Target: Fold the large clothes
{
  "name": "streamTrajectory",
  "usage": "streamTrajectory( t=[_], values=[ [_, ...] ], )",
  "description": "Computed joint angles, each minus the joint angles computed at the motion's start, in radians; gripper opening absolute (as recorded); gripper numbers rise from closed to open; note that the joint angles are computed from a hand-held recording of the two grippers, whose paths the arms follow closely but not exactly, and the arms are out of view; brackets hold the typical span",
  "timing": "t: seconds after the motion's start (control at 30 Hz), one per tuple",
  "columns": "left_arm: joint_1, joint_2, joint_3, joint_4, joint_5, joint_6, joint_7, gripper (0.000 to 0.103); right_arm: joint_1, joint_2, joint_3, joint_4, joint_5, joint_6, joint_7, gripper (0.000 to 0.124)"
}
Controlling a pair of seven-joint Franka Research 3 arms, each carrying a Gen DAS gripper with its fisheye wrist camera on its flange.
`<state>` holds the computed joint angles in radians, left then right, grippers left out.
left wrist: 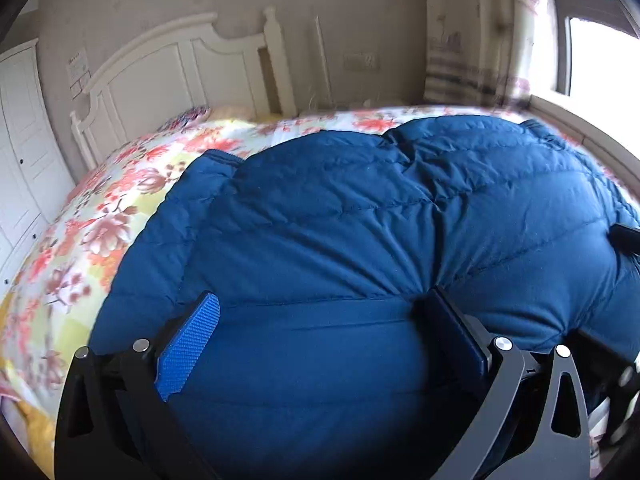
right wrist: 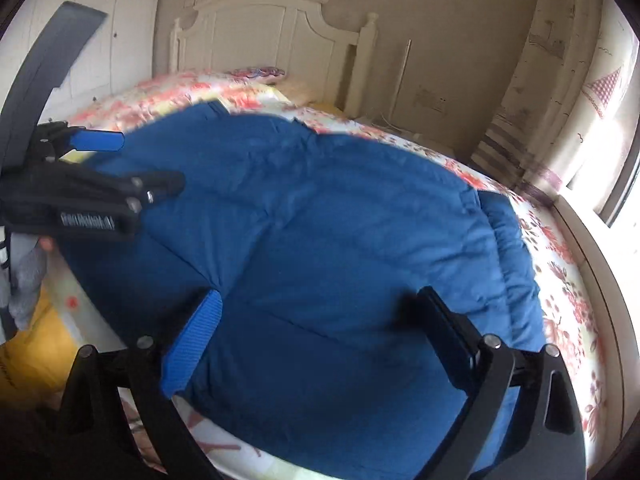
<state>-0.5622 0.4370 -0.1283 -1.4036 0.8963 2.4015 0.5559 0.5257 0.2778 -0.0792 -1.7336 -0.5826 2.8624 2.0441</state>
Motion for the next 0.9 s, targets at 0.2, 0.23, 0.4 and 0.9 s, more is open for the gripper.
streamTrajectory(
  t=[0.2,0.23,0.4,0.9],
  values=[
    [0.025,-0.076,-0.009,-0.081,-0.022,-0.016,0.0,0.099,-0.039,-0.017,0.018,-0.008,0.125,-0.014,-0.098,0.1],
    [0.033,-0.102,-0.009,-0.118,-0.016,-0.008,-0.023,0.099,-0.036,-0.032,0.001,-0.022,0.111,-0.005,-0.063,0.1],
    [0.077,-0.155,-0.029,-0.207,0.009,0.027,-0.08,0.099,-0.094,-0.087,-0.043,-0.094,0.067,-0.001,0.135,0.1],
    [0.103,-0.154,-0.047,-0.215,0.013,0.043,-0.078,0.099,-0.207,-0.072,0.06,-0.187,0.577,0.157,-0.235,0.101]
  ],
)
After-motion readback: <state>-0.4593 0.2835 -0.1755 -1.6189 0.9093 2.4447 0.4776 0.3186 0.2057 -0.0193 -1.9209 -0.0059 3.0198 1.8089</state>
